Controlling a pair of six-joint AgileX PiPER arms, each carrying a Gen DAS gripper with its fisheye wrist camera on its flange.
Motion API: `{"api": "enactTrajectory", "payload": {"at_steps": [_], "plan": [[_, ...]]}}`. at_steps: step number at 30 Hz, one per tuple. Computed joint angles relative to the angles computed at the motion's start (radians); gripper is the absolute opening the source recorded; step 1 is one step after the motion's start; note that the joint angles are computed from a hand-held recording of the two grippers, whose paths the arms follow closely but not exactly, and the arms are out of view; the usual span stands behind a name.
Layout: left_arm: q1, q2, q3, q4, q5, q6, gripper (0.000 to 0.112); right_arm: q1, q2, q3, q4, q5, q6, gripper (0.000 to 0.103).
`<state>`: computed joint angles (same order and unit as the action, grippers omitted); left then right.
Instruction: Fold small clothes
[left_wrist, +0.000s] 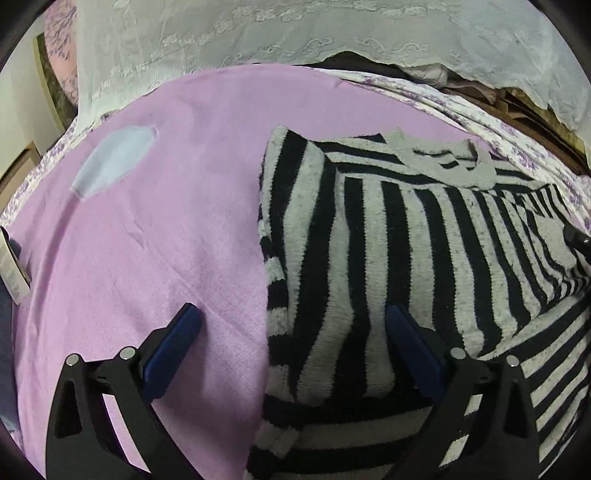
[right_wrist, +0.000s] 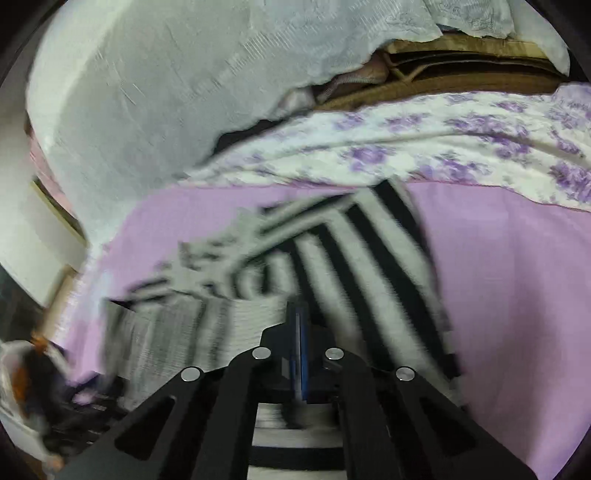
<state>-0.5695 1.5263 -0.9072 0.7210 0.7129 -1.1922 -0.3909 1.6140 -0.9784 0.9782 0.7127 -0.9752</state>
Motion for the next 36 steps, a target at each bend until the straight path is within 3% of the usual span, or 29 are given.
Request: {"api": "enactTrajectory", "payload": {"at_steps": [2, 5, 9, 14, 17, 19, 23, 24, 25, 26, 28, 33, 36], "plan": [[-0.006, 0.009, -0.007, -0.004, 0.01, 0.0, 0.099, -0.045, 0.049, -0.018, 0.028, 0.057, -0.029, 0.0], [0.006, -0.026, -0.007, -0.024, 0.006, 0.016, 0.098, -0.076, -0.029, 0.031, 0.13, 0.06, -0.116, 0.003], [0.03, -0.112, -0.008, -0.056, -0.094, 0.053, 0.098, -0.005, -0.088, 0.021, 0.108, 0.137, -0.142, 0.005], [0.025, 0.074, -0.144, -0.09, -0.058, 0.139, 0.099, 0.158, -0.015, 0.027, -0.026, 0.01, -0.105, 0.007], [0.105, 0.119, -0.134, -0.244, -0.145, 0.23, 0.099, 0.087, 0.044, -0.02, 0.018, 0.124, -0.107, 0.003], [0.125, 0.099, -0.125, -0.29, -0.154, 0.275, 0.099, 0.063, -0.012, 0.029, 0.041, 0.108, -0.12, 0.008], [0.044, -0.021, -0.04, -0.157, -0.162, 0.146, 0.098, 0.103, -0.17, 0.116, 0.038, 0.082, -0.216, 0.02], [-0.011, -0.027, -0.045, -0.074, -0.115, 0.094, 0.098, 0.131, -0.189, 0.126, 0.01, 0.062, -0.202, 0.032], [-0.057, -0.007, -0.059, -0.006, -0.063, 0.049, 0.098, 0.183, -0.19, 0.136, -0.057, 0.002, -0.163, 0.036], [-0.098, 0.052, -0.095, 0.026, 0.004, 0.044, 0.098, 0.225, -0.175, 0.142, -0.108, -0.055, -0.136, 0.037], [-0.112, 0.141, -0.135, 0.034, 0.048, 0.049, 0.099, 0.258, -0.161, 0.173, -0.092, -0.127, -0.189, 0.038], [-0.129, 0.093, -0.089, 0.105, 0.031, -0.04, 0.099, 0.252, -0.219, 0.214, -0.047, -0.154, -0.225, 0.038], [-0.194, 0.008, -0.004, 0.219, 0.047, -0.185, 0.099, 0.241, -0.302, 0.253, -0.054, -0.145, -0.236, 0.046]]}}
